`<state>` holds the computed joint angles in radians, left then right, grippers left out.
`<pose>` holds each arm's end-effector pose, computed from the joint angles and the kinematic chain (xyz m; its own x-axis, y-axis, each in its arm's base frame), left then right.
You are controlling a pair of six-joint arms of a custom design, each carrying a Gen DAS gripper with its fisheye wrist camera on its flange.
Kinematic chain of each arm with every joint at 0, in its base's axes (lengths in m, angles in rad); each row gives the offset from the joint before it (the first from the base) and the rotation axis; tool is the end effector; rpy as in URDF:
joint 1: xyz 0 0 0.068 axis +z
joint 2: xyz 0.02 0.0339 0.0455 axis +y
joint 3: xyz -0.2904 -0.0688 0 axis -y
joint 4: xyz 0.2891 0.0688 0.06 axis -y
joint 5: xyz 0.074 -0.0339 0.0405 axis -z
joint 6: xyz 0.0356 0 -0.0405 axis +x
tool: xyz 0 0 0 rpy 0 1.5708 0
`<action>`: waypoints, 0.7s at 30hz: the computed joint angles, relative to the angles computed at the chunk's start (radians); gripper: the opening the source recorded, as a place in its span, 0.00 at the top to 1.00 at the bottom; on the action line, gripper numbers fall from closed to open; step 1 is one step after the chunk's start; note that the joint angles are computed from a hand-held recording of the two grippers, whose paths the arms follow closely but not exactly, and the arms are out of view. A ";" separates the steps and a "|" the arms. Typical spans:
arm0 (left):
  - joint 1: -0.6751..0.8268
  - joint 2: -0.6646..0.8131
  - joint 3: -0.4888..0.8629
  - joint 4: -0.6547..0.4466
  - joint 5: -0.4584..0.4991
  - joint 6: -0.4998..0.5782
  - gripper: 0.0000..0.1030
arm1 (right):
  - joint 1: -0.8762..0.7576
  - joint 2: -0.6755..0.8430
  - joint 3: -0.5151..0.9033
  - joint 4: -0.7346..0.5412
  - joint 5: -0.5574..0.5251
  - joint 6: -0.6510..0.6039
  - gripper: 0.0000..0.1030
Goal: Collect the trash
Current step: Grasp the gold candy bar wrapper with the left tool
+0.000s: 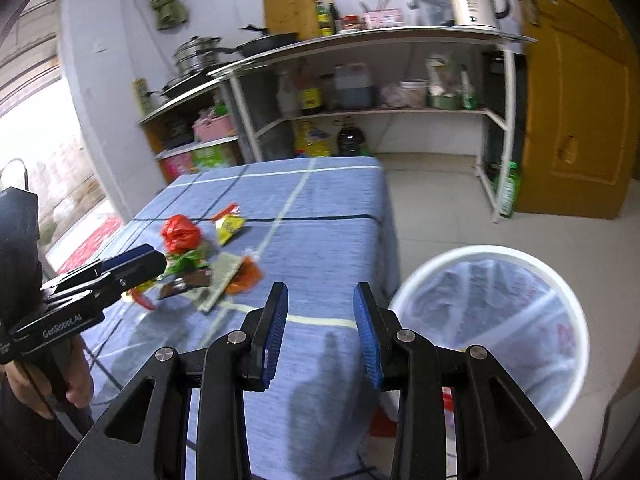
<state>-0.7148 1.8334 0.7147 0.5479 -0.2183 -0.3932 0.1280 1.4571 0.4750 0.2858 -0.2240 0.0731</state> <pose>0.2823 -0.2348 0.1013 -0.5694 -0.0011 -0.8221 0.3076 0.9271 -0.2143 0.2776 0.0437 0.1252 -0.6559 -0.0126 -0.7548 -0.2462 0.9487 0.1981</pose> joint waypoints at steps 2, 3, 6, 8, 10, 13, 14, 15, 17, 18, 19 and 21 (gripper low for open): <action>0.035 -0.022 -0.044 0.025 -0.001 0.001 0.53 | 0.045 0.026 0.019 0.007 0.009 0.007 0.66; 0.050 -0.029 -0.059 0.030 -0.007 0.001 0.51 | 0.057 0.033 0.024 0.008 0.013 0.010 0.66; 0.116 -0.031 -0.075 0.013 -0.003 0.009 0.49 | 0.107 0.079 0.058 0.014 0.023 0.022 0.66; 0.160 -0.020 -0.073 -0.014 0.014 0.015 0.48 | 0.132 0.105 0.078 0.015 0.032 0.028 0.66; 0.193 0.002 -0.071 -0.021 0.028 0.029 0.47 | 0.150 0.127 0.096 0.015 0.031 0.031 0.66; 0.239 0.050 -0.048 -0.046 0.061 0.044 0.47 | 0.182 0.154 0.118 0.016 0.029 0.035 0.66; 0.253 0.072 -0.032 -0.061 0.067 0.046 0.47 | 0.194 0.163 0.126 0.016 0.030 0.033 0.66; 0.267 0.087 -0.021 -0.079 0.073 0.047 0.47 | 0.206 0.170 0.133 0.014 0.033 0.033 0.66; 0.286 0.113 0.000 -0.108 0.092 0.050 0.47 | 0.224 0.184 0.143 0.012 0.038 0.031 0.66; 0.296 0.126 0.009 -0.112 0.107 0.047 0.47 | 0.229 0.190 0.148 0.009 0.038 0.030 0.66; 0.300 0.130 0.010 -0.117 0.119 0.039 0.47 | 0.229 0.195 0.151 0.007 0.037 0.029 0.66; 0.310 0.145 0.031 -0.135 0.145 0.034 0.47 | 0.235 0.206 0.158 0.005 0.040 0.030 0.66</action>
<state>-0.4051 1.9787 0.7455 0.4129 -0.0734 -0.3588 0.3629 1.6635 0.6334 0.2908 -0.1841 0.1031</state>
